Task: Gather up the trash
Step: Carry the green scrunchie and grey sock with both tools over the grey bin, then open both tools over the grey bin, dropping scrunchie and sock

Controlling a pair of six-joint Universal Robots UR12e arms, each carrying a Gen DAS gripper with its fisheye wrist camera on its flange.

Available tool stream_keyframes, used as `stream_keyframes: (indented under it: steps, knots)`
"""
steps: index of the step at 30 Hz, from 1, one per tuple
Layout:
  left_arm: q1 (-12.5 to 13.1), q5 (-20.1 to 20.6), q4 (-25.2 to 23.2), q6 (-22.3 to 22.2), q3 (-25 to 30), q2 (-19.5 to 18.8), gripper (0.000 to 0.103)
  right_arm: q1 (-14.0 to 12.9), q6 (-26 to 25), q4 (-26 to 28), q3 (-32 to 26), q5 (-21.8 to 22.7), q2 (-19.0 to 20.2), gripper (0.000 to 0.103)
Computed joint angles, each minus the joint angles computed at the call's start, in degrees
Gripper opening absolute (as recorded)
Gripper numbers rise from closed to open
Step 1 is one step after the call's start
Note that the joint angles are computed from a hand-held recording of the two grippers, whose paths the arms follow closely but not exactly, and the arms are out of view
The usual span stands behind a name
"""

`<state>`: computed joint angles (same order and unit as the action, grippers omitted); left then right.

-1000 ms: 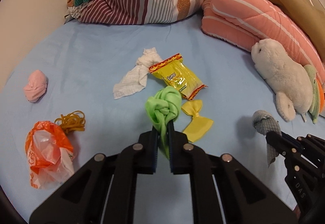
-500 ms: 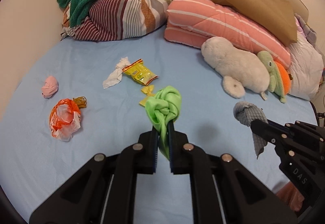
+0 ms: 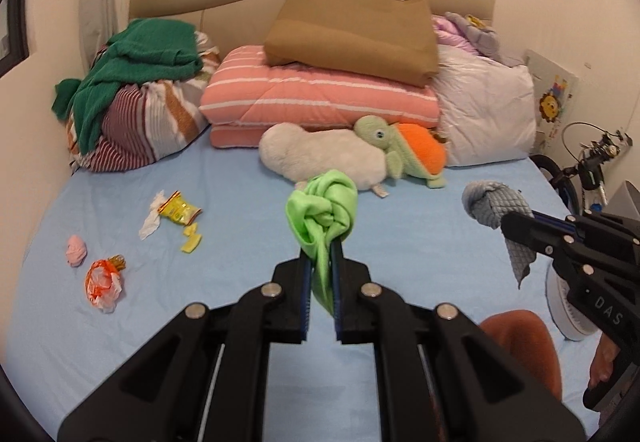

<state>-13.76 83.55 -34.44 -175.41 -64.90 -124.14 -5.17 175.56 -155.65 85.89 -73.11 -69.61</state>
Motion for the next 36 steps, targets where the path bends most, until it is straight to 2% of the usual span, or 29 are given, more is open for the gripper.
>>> stream_keyframes:
  steps: [5, 12, 17, 22, 29, 36]
  knots:
    - [-3.2, -4.3, -0.4, 5.0, 1.7, 0.0, 0.009, -4.1, 1.3, -3.8, 7.0, -1.5, -6.8, 0.004]
    - [-7.7, -12.0, -2.1, 10.6, 5.7, -1.3, 0.009, -11.4, 4.6, -7.5, 15.9, -7.3, -16.1, 0.004]
    - [-10.9, -16.8, -4.0, 14.4, 8.8, -2.6, 0.009, -17.5, 5.7, -7.4, 20.4, -10.6, -21.6, 0.004]
    - [-13.8, -19.5, -6.4, 18.3, 12.9, -4.4, 0.009, -23.2, 4.5, -5.6, 22.9, -9.4, -25.8, 0.004]
    - [-16.7, -22.0, -10.3, 22.1, 19.1, -7.3, 0.009, -27.2, 2.2, -3.5, 23.1, -8.1, -28.6, 0.004]
    - [-18.4, -22.4, -12.6, 24.5, 23.0, -9.2, 0.009, -28.2, 1.6, -2.3, 21.2, -7.6, -27.8, 0.004]
